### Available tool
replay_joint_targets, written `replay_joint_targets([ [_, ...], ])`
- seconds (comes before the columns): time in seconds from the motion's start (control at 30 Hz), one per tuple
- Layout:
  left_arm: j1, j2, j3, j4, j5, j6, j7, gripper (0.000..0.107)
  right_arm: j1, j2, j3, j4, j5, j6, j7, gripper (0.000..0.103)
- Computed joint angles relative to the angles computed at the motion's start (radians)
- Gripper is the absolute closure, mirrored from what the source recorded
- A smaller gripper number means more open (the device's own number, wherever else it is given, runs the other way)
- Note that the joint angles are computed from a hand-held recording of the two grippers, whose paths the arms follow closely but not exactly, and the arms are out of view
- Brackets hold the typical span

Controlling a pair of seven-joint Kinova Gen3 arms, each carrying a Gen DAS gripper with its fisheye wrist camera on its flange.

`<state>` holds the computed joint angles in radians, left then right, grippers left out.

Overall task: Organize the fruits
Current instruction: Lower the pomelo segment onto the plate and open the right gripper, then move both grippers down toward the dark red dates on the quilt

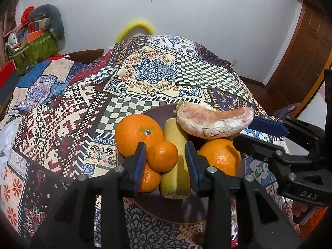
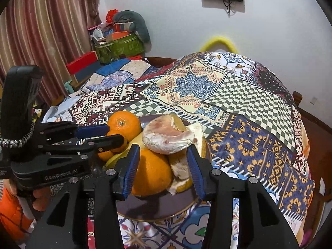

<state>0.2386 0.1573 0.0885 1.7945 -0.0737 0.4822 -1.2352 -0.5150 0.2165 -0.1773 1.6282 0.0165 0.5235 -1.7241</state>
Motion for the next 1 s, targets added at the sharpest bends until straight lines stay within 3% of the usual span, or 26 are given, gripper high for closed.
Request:
replay_joint_targets([
  [0.07,0.011,-0.009,-0.004,0.001,-0.018,0.005,0.019,0.068,-0.009,-0.011,0.008,0.014,0.014,-0.007,-0.022,0.051],
  [0.53,0.034,-0.143,0.033,0.032,-0.129,0.054,0.134,0.064,-0.063,-0.124,-0.002,0.081,0.174,0.002,-0.200,0.051],
  [0.63,0.034,-0.189,0.062,0.044,-0.199,0.064,0.202,0.058,-0.067,-0.160,-0.017,0.099,0.213,0.004,-0.247,0.051],
  [1.0,-0.010,-0.320,0.196,0.098,-0.343,0.106,0.350,0.054,-0.064,-0.232,-0.084,0.146,0.335,0.036,-0.419,0.051],
])
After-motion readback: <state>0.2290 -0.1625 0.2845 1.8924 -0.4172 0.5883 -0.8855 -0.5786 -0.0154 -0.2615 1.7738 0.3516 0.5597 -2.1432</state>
